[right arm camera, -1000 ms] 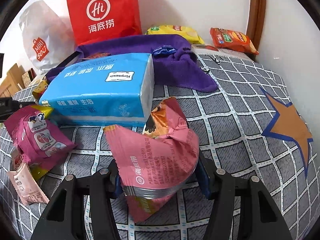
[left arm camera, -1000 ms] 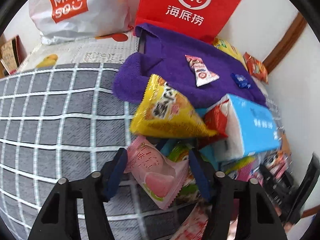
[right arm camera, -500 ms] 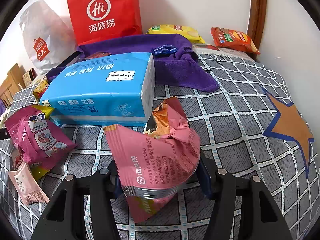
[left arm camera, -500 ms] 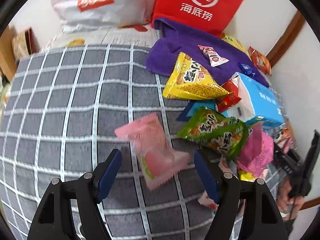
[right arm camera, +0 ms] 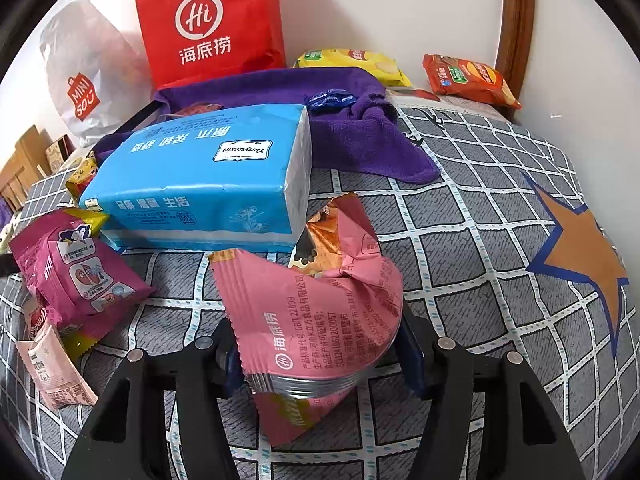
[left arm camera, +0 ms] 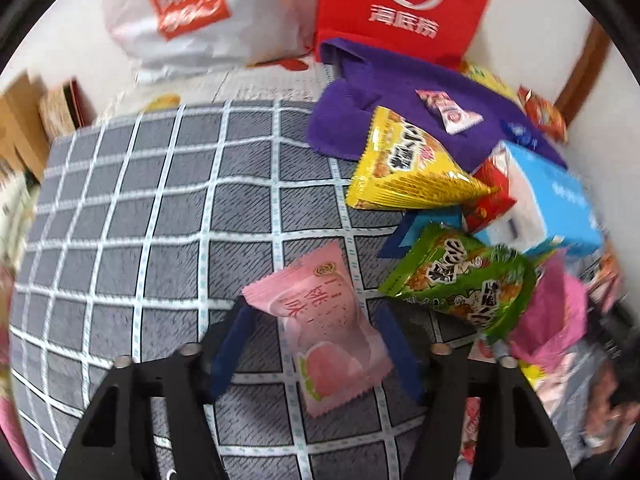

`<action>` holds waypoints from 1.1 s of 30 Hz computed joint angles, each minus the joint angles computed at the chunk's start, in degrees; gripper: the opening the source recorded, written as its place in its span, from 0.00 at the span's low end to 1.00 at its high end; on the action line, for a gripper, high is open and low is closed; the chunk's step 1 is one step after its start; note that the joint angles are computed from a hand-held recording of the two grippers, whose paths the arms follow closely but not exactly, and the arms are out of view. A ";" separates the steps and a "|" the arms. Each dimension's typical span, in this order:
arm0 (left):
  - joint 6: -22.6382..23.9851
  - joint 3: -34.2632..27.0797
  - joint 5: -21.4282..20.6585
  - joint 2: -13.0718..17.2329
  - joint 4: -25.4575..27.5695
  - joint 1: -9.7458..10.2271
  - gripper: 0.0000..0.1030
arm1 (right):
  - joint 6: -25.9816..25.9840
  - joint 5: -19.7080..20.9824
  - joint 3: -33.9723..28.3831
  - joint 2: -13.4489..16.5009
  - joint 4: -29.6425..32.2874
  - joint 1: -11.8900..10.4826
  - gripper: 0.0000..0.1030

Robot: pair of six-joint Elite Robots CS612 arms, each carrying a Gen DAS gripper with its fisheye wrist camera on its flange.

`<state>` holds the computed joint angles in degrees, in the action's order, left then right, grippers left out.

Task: Organize snacks
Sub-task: 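Grasp the pink wrapped bag with the right tool while the left tool grasps the pink candy packet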

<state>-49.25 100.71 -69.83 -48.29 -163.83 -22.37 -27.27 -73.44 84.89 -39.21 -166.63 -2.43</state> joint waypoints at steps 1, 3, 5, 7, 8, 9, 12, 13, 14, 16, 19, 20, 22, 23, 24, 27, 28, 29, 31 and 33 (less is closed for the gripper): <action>0.77 -0.29 1.23 0.16 0.45 -0.32 0.39 | -0.02 0.03 -0.02 0.00 0.05 -0.01 0.60; 2.21 -0.50 2.37 0.28 0.57 -0.76 0.33 | -0.05 0.12 -0.04 0.01 0.14 -0.01 0.61; 4.06 0.47 0.74 0.23 -3.18 -0.67 0.31 | -0.04 0.20 -0.06 0.00 0.22 -0.01 0.61; 4.96 1.09 0.36 0.23 -5.24 -0.75 0.31 | -0.13 0.11 -0.09 0.02 0.23 0.00 0.62; 5.64 1.43 1.25 0.28 -5.97 -1.01 0.32 | -0.20 -0.07 -0.05 0.02 0.13 0.05 0.62; 5.89 1.55 1.69 0.29 -6.16 -1.13 0.34 | -0.32 -0.32 -0.02 0.02 -0.01 0.10 0.62; 5.43 1.95 2.62 0.57 -8.26 -1.41 0.35 | -0.32 -0.23 -0.07 0.05 0.07 0.08 0.62; 4.88 1.90 3.17 0.78 -8.72 -1.55 0.35 | -0.32 -0.23 -0.07 0.05 0.07 0.08 0.62; 4.52 2.07 4.70 0.92 -9.18 -2.03 0.35 | -0.41 -0.35 -0.09 0.06 0.04 0.08 0.62; 5.21 1.93 7.34 1.23 -8.69 -2.81 0.36 | -0.44 -0.19 -0.12 0.06 0.16 0.01 0.62; 4.52 1.88 7.91 1.16 -8.01 -3.04 0.36 | -0.45 0.09 -0.23 0.08 0.49 -0.03 0.63; 4.32 2.02 7.76 1.14 -8.34 -3.02 0.36 | -0.62 0.03 -0.26 0.09 0.53 0.01 0.64; 4.10 2.28 7.32 1.18 -9.24 -2.94 0.36 | -0.81 -0.22 -0.22 0.07 0.42 0.10 0.64; 4.08 2.34 7.22 1.21 -9.44 -2.92 0.37 | -0.91 -0.24 -0.20 0.07 0.41 0.10 0.64; 4.11 2.30 7.23 1.25 -9.41 -2.92 0.37 | -1.03 -0.22 -0.21 0.07 0.44 0.11 0.64; 5.03 2.10 7.39 1.48 -9.62 -3.02 0.42 | -1.27 -0.25 -0.36 0.13 0.63 0.11 0.65; 5.20 2.05 7.29 1.52 -9.66 -3.02 0.43 | -1.33 -0.30 -0.43 0.15 0.75 0.12 0.66; 5.28 2.03 7.28 1.54 -9.64 -3.04 0.43 | -1.46 -0.28 -0.52 0.16 1.03 0.14 0.68; 5.37 2.00 7.14 1.57 -9.76 -3.05 0.44 | -1.86 -0.30 -0.72 0.17 1.60 0.19 0.69; 5.50 2.02 7.00 1.58 -9.97 -3.00 0.45 | -1.98 -0.19 -0.81 0.16 1.92 0.18 0.70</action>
